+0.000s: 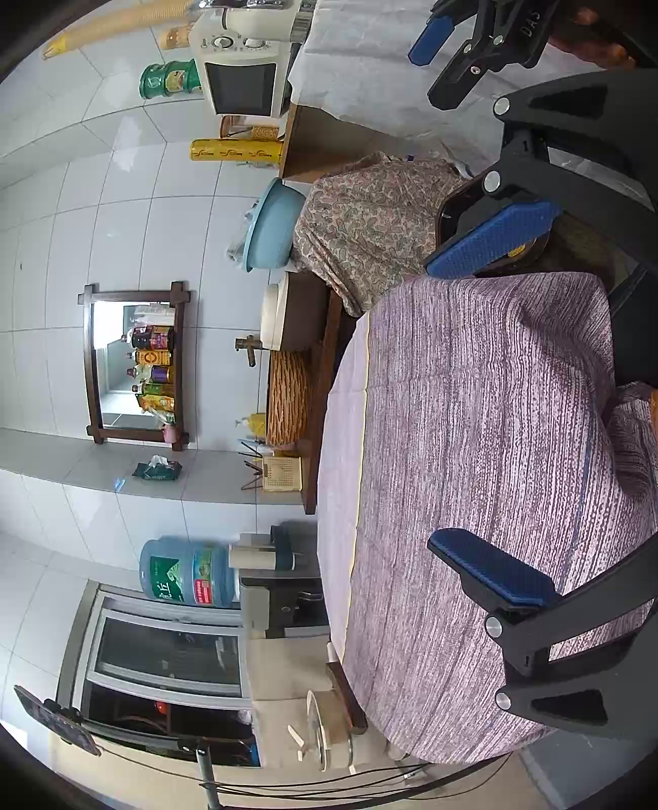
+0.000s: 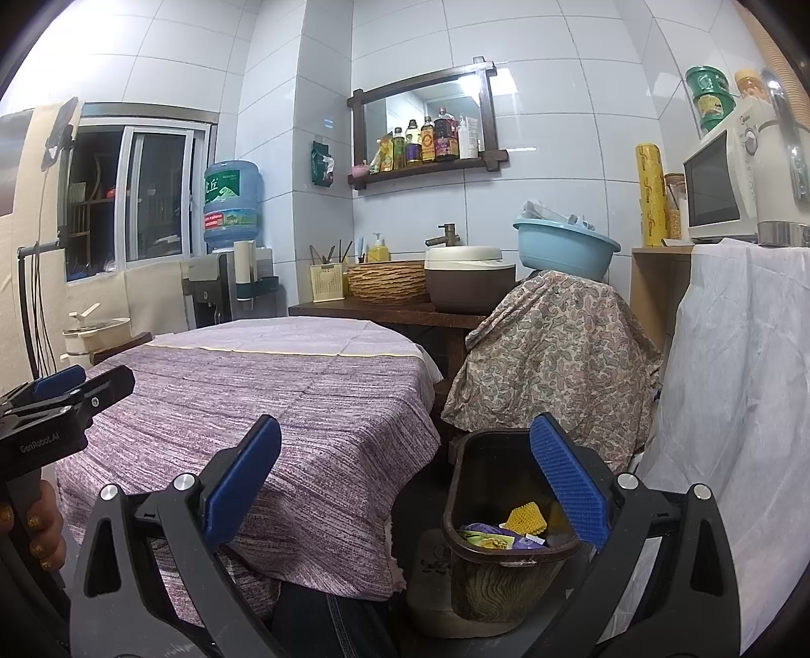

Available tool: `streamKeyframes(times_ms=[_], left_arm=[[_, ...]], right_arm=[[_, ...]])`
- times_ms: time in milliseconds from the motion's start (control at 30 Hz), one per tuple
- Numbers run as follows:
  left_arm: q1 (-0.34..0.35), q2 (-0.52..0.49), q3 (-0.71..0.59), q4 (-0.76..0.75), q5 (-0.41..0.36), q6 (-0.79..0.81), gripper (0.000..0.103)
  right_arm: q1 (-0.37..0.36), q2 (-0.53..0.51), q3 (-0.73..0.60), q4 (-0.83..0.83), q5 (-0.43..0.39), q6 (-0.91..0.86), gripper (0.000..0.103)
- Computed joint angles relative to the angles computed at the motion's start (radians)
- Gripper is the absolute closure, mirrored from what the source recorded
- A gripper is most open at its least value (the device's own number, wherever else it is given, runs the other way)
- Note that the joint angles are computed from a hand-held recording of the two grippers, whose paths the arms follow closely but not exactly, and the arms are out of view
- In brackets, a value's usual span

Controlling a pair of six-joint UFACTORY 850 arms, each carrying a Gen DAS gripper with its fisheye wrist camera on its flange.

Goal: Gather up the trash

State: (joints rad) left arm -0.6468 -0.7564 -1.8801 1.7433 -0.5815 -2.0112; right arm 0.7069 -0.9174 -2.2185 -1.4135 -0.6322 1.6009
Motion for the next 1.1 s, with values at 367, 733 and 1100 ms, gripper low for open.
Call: streamKeyframes(times_ms=[367, 733, 1100], left_arm=[[-0.001, -0.001, -0.003, 0.001, -0.001, 0.003, 0.005], [-0.003, -0.007, -0.017, -0.024, 0.002, 0.022, 0.005], [-0.007, -0.011, -0.026, -0.039, -0.001, 0.032, 0.005]], right_arm=[[-0.001, 0.003, 0.006, -0.004, 0.001, 0.005, 0.006], [0.0, 0.001, 0.003, 0.0, -0.003, 0.004, 0.006], [0.003, -0.007, -0.009, 0.01, -0.01, -0.003, 0.006]])
